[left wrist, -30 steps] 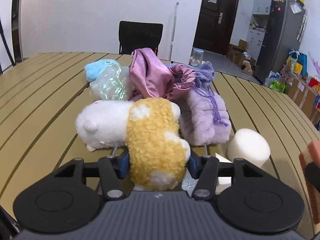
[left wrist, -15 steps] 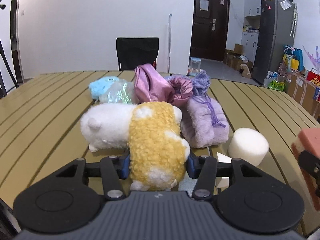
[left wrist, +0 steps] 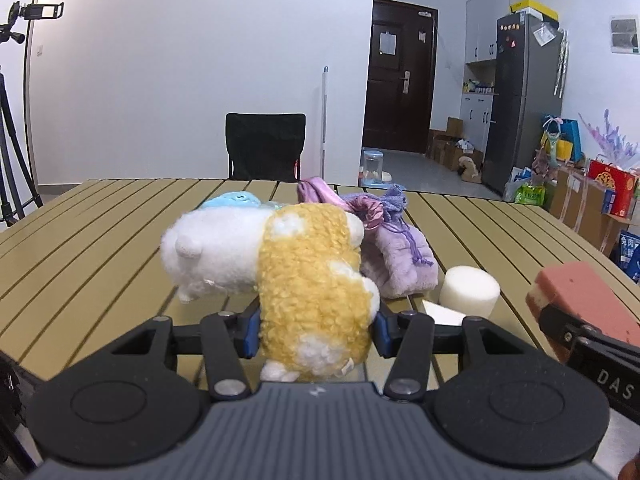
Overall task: Collect trash
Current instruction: 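Close the left tool on the white-and-yellow plush, then carry the plush and sponge down over the black bin with both tools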
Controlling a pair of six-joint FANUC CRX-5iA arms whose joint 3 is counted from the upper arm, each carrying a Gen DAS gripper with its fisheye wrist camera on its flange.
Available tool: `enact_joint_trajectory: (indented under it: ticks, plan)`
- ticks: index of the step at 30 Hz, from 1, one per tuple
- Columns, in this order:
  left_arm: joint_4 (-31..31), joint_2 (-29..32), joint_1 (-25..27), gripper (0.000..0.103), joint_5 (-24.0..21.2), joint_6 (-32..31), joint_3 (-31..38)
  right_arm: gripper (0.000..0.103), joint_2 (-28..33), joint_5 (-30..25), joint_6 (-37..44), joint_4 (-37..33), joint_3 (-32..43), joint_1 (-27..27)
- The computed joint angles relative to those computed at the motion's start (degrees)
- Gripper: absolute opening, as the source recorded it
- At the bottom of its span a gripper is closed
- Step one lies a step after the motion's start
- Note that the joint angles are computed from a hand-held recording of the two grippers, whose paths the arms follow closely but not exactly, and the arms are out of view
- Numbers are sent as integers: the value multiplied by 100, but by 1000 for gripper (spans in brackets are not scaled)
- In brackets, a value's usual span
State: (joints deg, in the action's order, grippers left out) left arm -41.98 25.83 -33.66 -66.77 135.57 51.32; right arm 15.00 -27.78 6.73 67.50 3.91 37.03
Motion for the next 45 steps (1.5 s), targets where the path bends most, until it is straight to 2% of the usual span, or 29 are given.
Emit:
enact_joint_trajectory:
  ticks: [9, 21, 28, 35, 45]
  plan:
    - [-134, -999, -108, 52, 355, 379, -1306, 77, -535, 121, -1232, 1211, -815, 162]
    - [-553, -1997, -620, 52, 348, 852, -2527, 77, -1341, -28, -2701, 2555, -1980, 465]
    - [-553, -2401, -892, 52, 75, 865, -3038, 77, -1654, -198, -2587, 2348, -2372, 820]
    - [-359, -2702, -1036, 52, -286, 837, -3509, 77, -1880, -488, -1942, 1522, -2655, 1366]
    - [-86, -2959, -1121, 52, -502, 905, -4019, 77, -2060, -974, -1048, 338, -2848, 2038]
